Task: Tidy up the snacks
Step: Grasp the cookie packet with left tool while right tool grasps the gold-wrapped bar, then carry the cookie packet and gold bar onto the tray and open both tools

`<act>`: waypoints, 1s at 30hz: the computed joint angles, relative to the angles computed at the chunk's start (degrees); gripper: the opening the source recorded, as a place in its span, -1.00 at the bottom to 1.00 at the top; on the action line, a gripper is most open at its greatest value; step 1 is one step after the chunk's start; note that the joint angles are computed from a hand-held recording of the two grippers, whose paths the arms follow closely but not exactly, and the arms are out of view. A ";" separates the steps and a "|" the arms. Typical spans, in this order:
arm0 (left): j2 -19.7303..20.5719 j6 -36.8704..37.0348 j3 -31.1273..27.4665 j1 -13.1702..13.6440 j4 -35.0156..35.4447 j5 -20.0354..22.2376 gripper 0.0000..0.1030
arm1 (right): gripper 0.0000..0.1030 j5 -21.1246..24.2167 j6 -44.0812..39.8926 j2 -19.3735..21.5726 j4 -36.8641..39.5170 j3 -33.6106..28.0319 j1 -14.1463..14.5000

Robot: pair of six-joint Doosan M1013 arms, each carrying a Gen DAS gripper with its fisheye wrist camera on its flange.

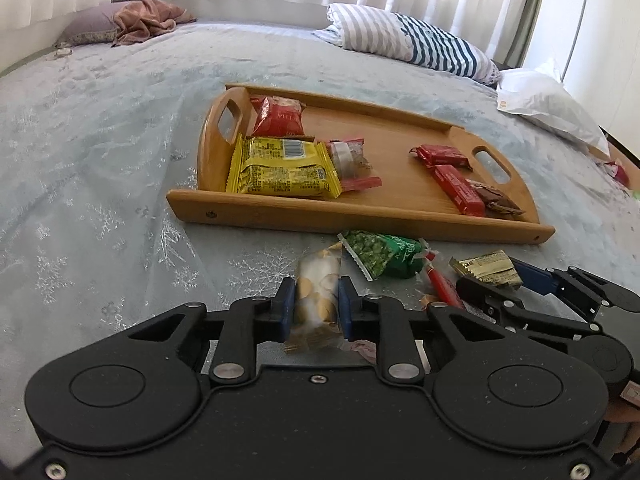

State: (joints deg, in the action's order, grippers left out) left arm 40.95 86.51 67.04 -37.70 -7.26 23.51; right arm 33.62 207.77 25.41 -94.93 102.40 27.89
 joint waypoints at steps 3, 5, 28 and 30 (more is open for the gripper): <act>-0.58 -0.29 0.60 -0.13 0.96 -0.86 -0.60 | 0.07 0.20 2.29 -0.42 -0.81 0.35 -0.07; -1.00 -1.38 1.00 -0.31 2.84 -1.75 -0.60 | 0.07 0.62 3.66 -0.71 -1.68 0.59 -0.04; 2.91 0.64 -10.77 -0.43 3.76 -2.00 -0.60 | 0.08 4.80 0.69 -1.88 2.60 -3.93 -3.80; 4.21 -0.17 -13.40 -0.50 4.64 -0.63 -0.60 | 0.08 3.59 -0.26 -1.75 3.83 -4.73 -4.74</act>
State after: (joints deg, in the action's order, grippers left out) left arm 45.16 86.34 53.64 -38.21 -2.62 22.88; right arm 37.21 207.51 23.65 -91.10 97.67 23.15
